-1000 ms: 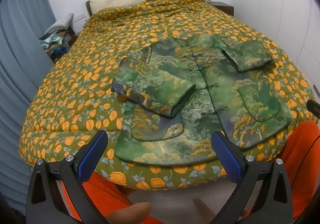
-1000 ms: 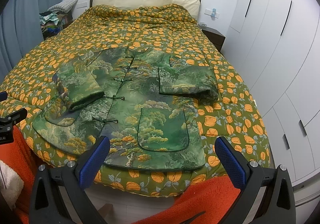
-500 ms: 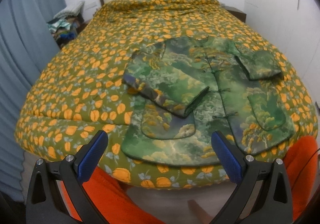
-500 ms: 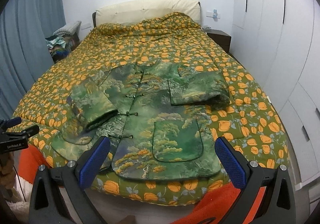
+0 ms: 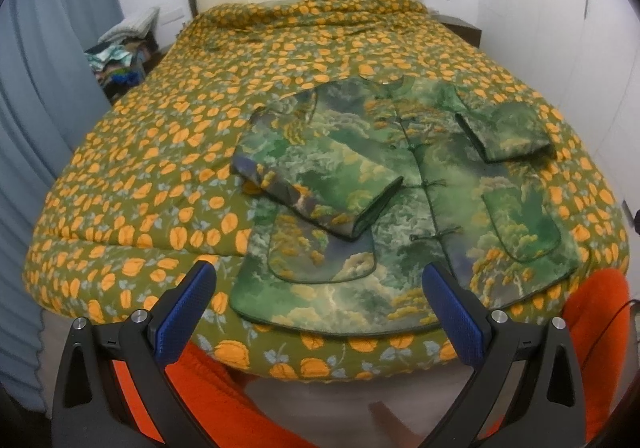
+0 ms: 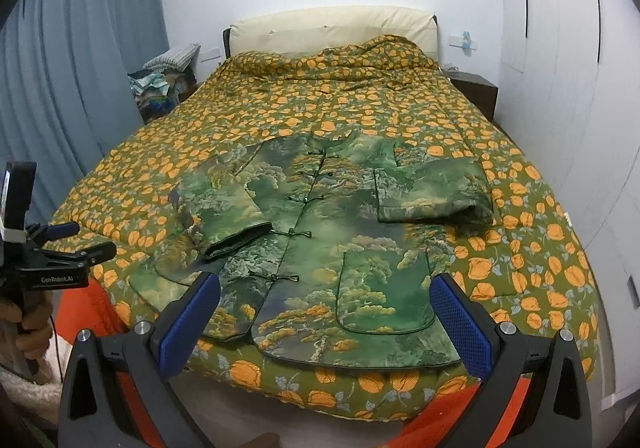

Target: Fold large clothes

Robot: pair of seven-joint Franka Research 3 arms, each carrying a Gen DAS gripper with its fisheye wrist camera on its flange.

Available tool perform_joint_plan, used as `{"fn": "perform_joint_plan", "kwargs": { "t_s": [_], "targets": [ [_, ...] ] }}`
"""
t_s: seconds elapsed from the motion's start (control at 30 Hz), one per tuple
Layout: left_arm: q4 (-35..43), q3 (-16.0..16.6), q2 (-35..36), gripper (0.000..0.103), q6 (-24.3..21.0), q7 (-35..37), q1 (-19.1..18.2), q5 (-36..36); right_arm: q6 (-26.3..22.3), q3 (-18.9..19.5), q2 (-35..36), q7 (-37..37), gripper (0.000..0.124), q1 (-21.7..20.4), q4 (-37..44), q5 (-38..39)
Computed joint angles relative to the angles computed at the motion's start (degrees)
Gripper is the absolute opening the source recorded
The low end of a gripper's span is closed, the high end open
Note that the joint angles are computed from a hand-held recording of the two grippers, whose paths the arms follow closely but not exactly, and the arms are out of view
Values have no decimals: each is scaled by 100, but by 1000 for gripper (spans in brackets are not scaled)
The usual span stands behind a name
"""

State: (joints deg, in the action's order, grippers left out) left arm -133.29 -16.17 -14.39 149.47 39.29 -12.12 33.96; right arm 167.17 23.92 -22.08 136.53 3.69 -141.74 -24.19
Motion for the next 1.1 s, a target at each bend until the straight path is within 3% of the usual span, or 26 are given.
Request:
{"fn": "perform_joint_plan", "kwargs": {
  "t_s": [0.37,0.8,0.87,0.97,1.1],
  "targets": [
    [-201,151,-229,103,138,-67,128,-229,-190,45,-187,259,103,-158,-6,-180],
    [-275,298,-53,103,393,506,189,-624,-171,-17,-44,320,103,-239,40,-360],
    [-225,552,223,103,512,1006,161,-1029,-142,-156,38,170,103,-196,24,-346],
    [-57,996,856,103,609,2319,86,-2342,-141,-445,217,-68,103,-199,-24,-252],
    [473,926,1906,102,312,3480,464,-3425,-147,-1440,876,-1139,103,274,0,809]
  ]
}}
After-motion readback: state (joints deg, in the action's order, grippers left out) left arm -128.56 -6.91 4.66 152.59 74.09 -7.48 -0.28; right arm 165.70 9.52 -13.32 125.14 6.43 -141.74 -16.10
